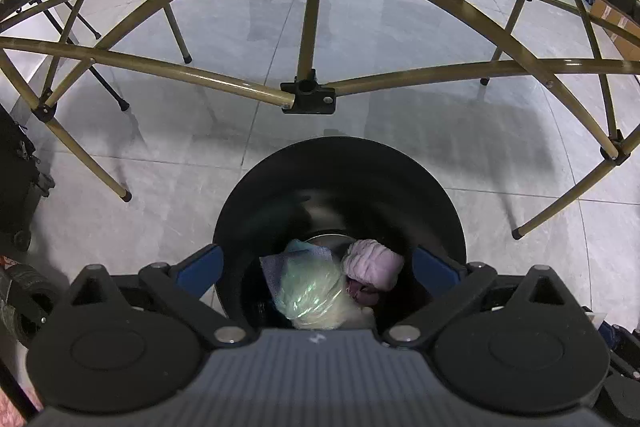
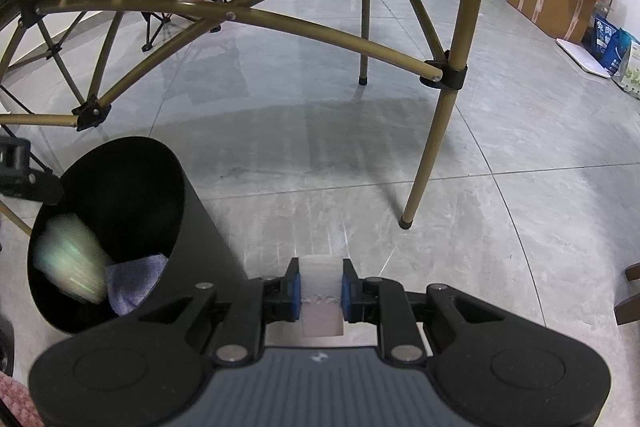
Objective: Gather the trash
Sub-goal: 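Open the left tool over the bin to drop the plastic bundle, then move the right tool over the bin and open it to drop the foam wedge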
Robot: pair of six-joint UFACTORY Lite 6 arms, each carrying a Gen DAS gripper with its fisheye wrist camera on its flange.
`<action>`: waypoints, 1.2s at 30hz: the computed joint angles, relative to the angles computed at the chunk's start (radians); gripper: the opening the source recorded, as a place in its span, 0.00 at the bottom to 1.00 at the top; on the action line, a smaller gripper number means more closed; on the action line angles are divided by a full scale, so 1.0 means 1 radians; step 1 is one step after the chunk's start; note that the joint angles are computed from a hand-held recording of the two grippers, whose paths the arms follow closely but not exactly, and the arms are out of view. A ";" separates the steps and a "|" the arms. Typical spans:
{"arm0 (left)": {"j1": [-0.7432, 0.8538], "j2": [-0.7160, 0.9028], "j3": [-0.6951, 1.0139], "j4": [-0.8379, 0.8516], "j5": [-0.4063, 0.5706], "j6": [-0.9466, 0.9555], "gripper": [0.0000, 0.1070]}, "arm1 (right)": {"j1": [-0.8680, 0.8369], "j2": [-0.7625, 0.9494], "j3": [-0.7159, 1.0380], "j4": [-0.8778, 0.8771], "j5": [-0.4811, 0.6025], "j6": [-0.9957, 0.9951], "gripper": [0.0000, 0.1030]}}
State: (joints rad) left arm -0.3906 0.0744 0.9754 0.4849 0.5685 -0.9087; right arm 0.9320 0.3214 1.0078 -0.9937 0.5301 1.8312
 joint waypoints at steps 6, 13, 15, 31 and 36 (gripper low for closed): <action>0.015 0.013 0.001 -0.031 0.007 0.029 0.96 | 0.003 -0.006 -0.007 -0.005 -0.005 0.003 0.17; 0.025 0.002 -0.006 -0.032 0.006 0.038 0.96 | 0.007 -0.009 -0.009 -0.008 -0.007 0.004 0.17; 0.026 -0.006 -0.013 -0.033 0.004 0.042 0.96 | 0.009 -0.009 -0.008 -0.009 -0.007 0.004 0.17; 0.104 -0.161 -0.134 -0.015 -0.018 0.099 0.96 | 0.062 0.023 0.094 -0.005 0.037 -0.019 0.17; 0.162 -0.222 -0.176 -0.045 -0.029 0.164 0.96 | 0.088 0.059 0.172 0.010 0.061 -0.049 0.17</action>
State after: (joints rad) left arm -0.2286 -0.1472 0.7992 0.4399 0.5391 -0.7450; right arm 1.0198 0.3803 1.1795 -0.9833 0.5913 1.7822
